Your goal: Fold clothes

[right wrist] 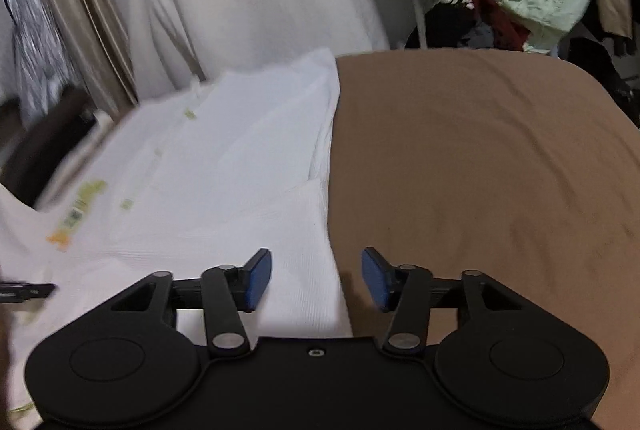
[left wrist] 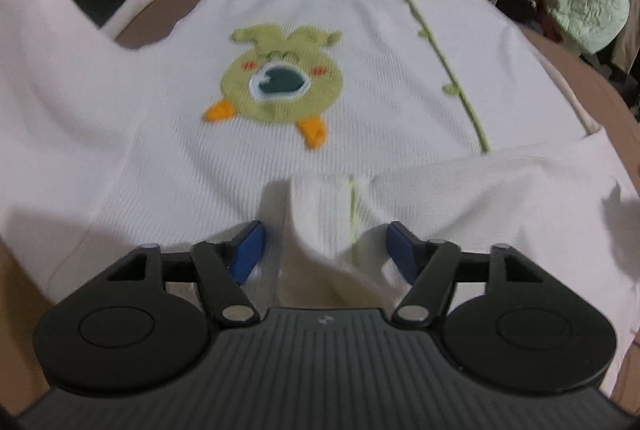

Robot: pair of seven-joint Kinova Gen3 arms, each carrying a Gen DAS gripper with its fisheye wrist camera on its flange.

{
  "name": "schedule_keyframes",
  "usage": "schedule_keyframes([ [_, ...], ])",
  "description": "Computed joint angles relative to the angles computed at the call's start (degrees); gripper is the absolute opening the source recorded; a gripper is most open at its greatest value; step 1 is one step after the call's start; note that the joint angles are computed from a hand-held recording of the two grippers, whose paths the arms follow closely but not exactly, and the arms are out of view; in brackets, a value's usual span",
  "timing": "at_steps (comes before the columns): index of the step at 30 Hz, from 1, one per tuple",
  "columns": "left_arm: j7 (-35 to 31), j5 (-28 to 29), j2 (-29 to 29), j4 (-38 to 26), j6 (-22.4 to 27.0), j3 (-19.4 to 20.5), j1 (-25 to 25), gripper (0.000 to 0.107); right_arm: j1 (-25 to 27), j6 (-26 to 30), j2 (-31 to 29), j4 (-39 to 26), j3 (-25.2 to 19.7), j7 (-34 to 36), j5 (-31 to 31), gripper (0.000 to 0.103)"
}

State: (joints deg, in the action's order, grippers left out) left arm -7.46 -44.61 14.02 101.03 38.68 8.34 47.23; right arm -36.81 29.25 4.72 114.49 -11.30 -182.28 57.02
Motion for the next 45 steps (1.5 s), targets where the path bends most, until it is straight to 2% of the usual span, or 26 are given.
schedule_keyframes([
  [1,1.1,-1.9,-0.3,0.8,-1.6,0.5,-0.6,0.008,1.7,-0.3,1.9,-1.7,-0.8,2.3,-0.8,0.057],
  [2,2.3,-4.3,-1.1,1.7,-3.3,0.0,-0.1,0.008,4.4,-1.4,3.8,-3.0,-2.3,4.7,-0.9,0.057],
  [3,3.8,-6.6,-2.0,2.3,-4.1,-1.3,1.4,0.008,6.5,-2.5,5.6,-4.1,-3.5,7.0,-0.6,0.052],
  [4,5.2,-8.9,-2.8,2.8,-4.7,-3.7,4.1,0.008,7.6,-2.6,6.9,-4.8,-4.6,8.5,0.0,0.020],
  [5,6.5,-11.2,-3.5,3.1,-5.1,-5.1,5.7,0.008,7.6,-2.3,7.9,-5.4,-4.7,9.1,1.5,0.007],
  [7,9.7,-14.3,-3.7,3.4,-4.9,-4.7,5.7,0.008,5.0,-2.8,7.1,-5.1,-1.8,7.5,4.6,0.006],
  [8,10.4,-14.5,-3.7,3.3,-4.6,-3.1,4.2,0.008,2.4,-2.8,6.2,-4.3,0.9,5.3,6.8,0.006],
  [11,8.8,-10.1,-2.2,2.6,-3.7,1.7,-1.5,0.011,-1.8,-0.7,5.0,-3.1,4.6,2.5,8.6,0.005],
  [14,8.0,-7.7,0.5,2.2,-4.6,0.5,-1.8,0.016,-3.6,4.1,7.4,-5.0,4.7,7.7,4.3,0.006],
  [16,6.5,-6.8,1.5,0.7,-2.4,0.6,-1.4,0.018,-8.9,8.7,8.8,-7.5,8.4,12.3,0.8,0.008],
  [17,5.2,-6.5,1.8,-0.7,0.0,1.0,-1.1,0.023,-11.5,11.1,9.6,-8.8,10.3,14.0,-0.3,0.011],
  [18,4.9,-7.1,2.1,-1.7,2.3,0.4,0.3,0.027,-14.2,13.4,10.5,-10.0,12.0,15.3,-0.6,0.014],
  [20,5.6,-9.1,2.4,-2.8,6.4,-2.1,3.8,0.042,-19.5,18.1,12.1,-12.1,14.9,16.9,0.4,0.025],
  [21,6.2,-8.9,2.2,-2.8,7.2,-2.5,4.0,0.046,-22.2,20.4,12.7,-13.0,16.0,17.2,1.6,0.026],
  [23,6.5,-5.8,0.6,-1.9,6.0,-1.3,1.1,0.048,-25.4,24.2,13.6,-14.4,16.3,16.6,4.2,0.042],
  [24,6.5,-3.8,-0.3,-1.3,4.9,0.3,-1.5,0.049,-25.5,24.6,13.4,-14.6,15.0,15.0,5.3,0.045],
  [27,6.6,-0.7,-1.6,-1.6,7.2,1.3,-3.2,0.054,-19.9,20.5,11.6,-14.8,7.8,11.1,4.7,0.046],
  [29,6.6,-1.2,-1.1,-2.6,11.9,0.2,-1.2,0.068,-15.4,16.1,10.6,-14.7,3.0,9.6,3.7,0.046],
  [31,7.7,-2.4,-1.8,-2.5,14.6,3.2,-3.4,0.074,-13.2,11.7,10.7,-15.2,0.8,11.3,1.7,0.046],
  [33,11.8,-4.3,-4.1,-0.2,14.5,7.7,-7.9,0.074,-13.5,9.7,11.9,-17.3,0.3,15.6,-0.4,0.046],
  [34,14.1,-5.2,-5.8,1.1,14.9,8.4,-8.9,0.074,-12.5,9.3,12.6,-18.4,-1.5,17.9,-0.8,0.046],
  [36,18.8,-6.7,-9.6,4.0,15.6,6.6,-8.2,0.074,-10.3,9.4,14.4,-21.1,-5.9,22.6,-1.0,0.047],
  [37,21.1,-6.9,-11.5,5.4,16.6,4.4,-6.2,0.077,-10.0,9.0,15.2,-22.4,-6.8,24.9,-1.6,0.048],
  [39,25.7,-7.5,-15.1,8.7,18.3,3.1,-4.9,0.082,-9.8,7.8,16.8,-24.8,-7.6,28.7,-3.0,0.052],
  [43,34.2,-9.6,-19.5,15.8,18.7,4.3,-8.3,0.083,-6.1,5.8,19.6,-27.9,-12.8,30.5,-5.0,0.053],
  [45,38.8,-12.3,-20.8,18.8,18.7,5.2,-12.0,0.083,-7.5,4.3,20.8,-29.7,-11.0,32.5,-7.7,0.054],
])
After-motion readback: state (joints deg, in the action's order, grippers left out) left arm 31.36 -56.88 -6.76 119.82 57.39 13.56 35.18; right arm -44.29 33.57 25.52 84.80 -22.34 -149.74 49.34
